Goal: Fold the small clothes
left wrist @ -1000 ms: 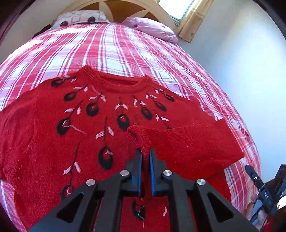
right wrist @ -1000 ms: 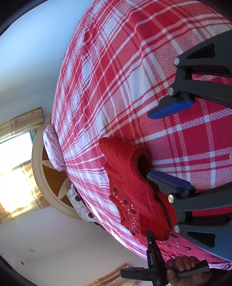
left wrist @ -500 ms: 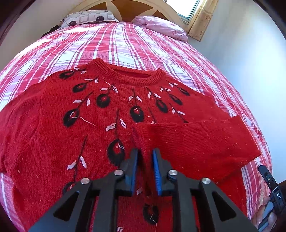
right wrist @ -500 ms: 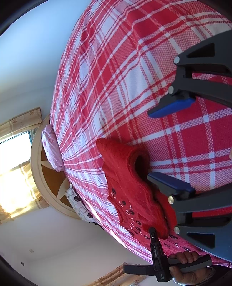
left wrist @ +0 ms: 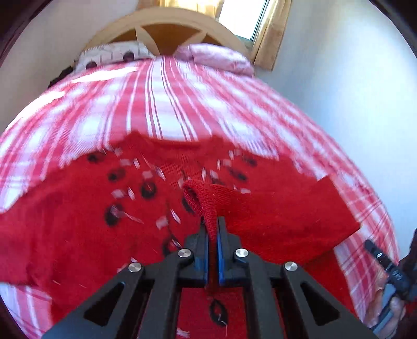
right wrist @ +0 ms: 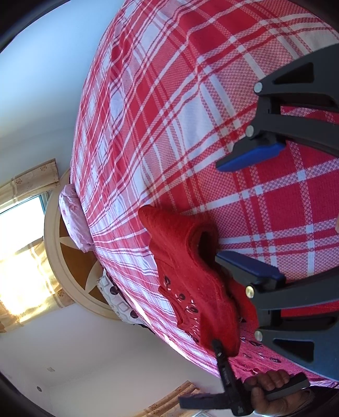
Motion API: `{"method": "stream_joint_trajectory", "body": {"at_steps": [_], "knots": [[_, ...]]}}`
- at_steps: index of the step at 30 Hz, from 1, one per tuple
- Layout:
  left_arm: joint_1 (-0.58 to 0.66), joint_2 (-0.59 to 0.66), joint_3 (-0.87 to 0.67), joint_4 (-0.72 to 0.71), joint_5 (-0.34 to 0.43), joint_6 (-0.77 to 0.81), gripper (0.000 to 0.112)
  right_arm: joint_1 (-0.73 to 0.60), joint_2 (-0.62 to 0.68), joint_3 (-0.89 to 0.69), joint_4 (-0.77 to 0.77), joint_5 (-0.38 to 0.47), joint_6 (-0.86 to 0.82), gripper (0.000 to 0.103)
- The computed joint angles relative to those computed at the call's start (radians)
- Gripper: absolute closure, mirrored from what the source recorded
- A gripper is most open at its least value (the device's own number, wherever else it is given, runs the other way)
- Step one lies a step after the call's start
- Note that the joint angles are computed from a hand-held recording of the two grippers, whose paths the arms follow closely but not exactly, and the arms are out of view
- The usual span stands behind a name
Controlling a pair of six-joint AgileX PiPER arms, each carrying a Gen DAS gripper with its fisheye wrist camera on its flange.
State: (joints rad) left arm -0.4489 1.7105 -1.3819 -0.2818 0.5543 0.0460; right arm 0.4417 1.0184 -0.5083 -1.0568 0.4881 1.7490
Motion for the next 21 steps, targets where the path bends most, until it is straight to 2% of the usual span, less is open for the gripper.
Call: {"method": "stream_joint_trajectory", "body": {"at_steps": [4, 9, 21], "knots": [[0.053, -0.043, -0.021, -0.017, 0.034, 0.041, 0.108, 0.020, -0.002, 0.003, -0.022, 0.016, 0.033, 0.037], [0.158, -0.100, -0.003, -0.111, 0.075, 0.144, 0.108, 0.030, -0.004, 0.001, -0.023, 0.027, 0.031, 0.037], [0.328, -0.163, 0.181, -0.259, 0.060, 0.296, 0.108, 0.058, 0.001, -0.007, -0.022, 0.059, 0.035, 0.036]]}}
